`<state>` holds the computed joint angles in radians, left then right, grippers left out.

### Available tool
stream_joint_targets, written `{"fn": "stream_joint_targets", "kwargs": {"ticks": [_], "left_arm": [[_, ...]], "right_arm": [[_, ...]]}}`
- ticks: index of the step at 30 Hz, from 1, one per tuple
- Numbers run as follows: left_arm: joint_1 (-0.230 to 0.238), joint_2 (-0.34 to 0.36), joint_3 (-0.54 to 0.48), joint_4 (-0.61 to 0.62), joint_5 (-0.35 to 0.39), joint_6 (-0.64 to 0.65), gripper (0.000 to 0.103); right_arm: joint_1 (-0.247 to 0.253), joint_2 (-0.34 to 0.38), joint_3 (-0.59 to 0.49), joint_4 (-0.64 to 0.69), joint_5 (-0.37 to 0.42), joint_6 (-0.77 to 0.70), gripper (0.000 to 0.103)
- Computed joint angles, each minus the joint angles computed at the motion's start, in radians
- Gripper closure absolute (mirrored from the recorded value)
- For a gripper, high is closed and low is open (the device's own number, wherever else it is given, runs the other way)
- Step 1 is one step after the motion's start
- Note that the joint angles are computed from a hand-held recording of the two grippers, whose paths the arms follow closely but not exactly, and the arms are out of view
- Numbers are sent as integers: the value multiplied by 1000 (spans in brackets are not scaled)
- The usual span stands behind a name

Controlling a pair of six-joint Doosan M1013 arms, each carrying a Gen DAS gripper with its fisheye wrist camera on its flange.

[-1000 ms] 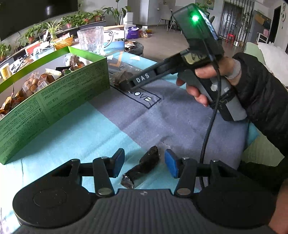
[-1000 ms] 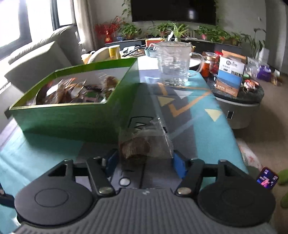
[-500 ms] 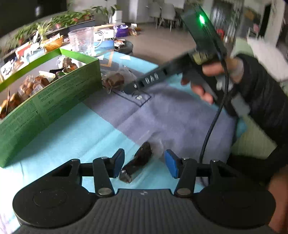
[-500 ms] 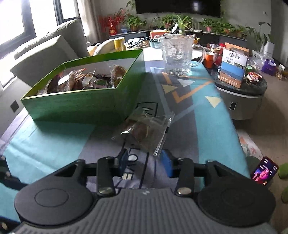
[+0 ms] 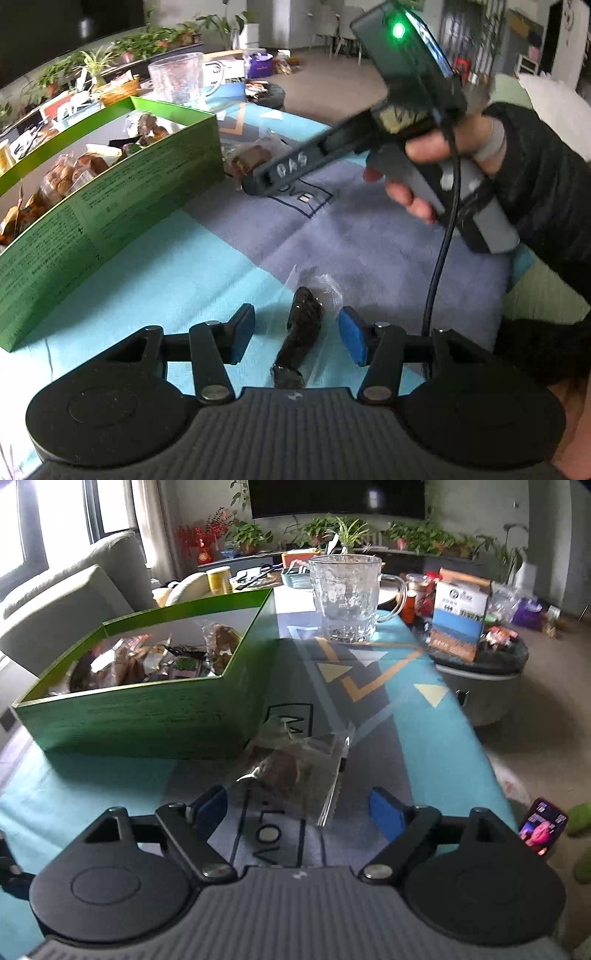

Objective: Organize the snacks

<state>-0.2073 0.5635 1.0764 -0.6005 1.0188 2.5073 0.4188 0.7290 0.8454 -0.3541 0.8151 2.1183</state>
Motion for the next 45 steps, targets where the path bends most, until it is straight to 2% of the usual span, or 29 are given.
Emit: {"fn": "stream_joint_targets", "kwargs": {"ticks": [3,5,7,9,11,13,16,18,19,20,22,23,26,28,33,35,37,38,43,44,45], "left_arm": [[-1,-7,13,-5,-16,-15,57],[2,-9,12,-6,-15,-43,68],[8,-8,8,-18,-11,-73,72],[15,-14,12,-31,-31,-94,72],[19,-24,24,-34,-62,-100,72],[22,-29,25,-37,-81,-104,72],[24,-38,35,-34,-114,-116,72],[26,-44,44,-44,-133,-112,72],[28,-47,47,-50,-139,-111,72],[29,-49,51,-55,-145,-110,72],[29,-52,54,-57,-155,-115,72],[29,-51,53,-54,-157,-121,72],[30,-50,52,-48,-160,-141,72],[31,-49,52,-46,-161,-149,72],[35,-49,50,-42,-158,-166,72],[35,-47,49,-35,-161,-175,72],[34,-44,45,-30,-162,-197,72],[34,-42,43,-31,-161,-207,72],[35,-39,37,-31,-157,-216,72],[35,-38,36,-28,-158,-219,72],[35,-38,34,-26,-159,-224,72]], "right_arm": [[5,-4,2,0,-2,-32,43],[5,-4,-12,13,29,-58,60],[2,-17,6,33,22,-68,66],[-1,-39,40,60,-13,-65,66],[-4,-65,79,87,-61,-63,89],[-6,-83,104,102,-99,-65,88],[-1,-87,107,95,-113,-78,88],[-4,-88,111,111,-117,-85,81],[-5,-87,112,106,-113,-58,70],[-7,-88,114,106,-110,-29,50],[-11,-89,122,101,-117,44,28],[-12,-92,131,95,-133,75,25],[-18,-89,137,115,-159,90,25],[-22,-75,118,140,-150,19,25],[-36,-40,57,186,-102,-281,25],[-49,-25,26,263,-77,-436,25],[-65,8,-40,381,14,-596,25],[-67,23,-68,395,51,-629,25],[-67,36,-91,422,62,-679,25],[-65,31,-85,411,58,-673,32],[-63,27,-81,402,61,-664,33]]}}
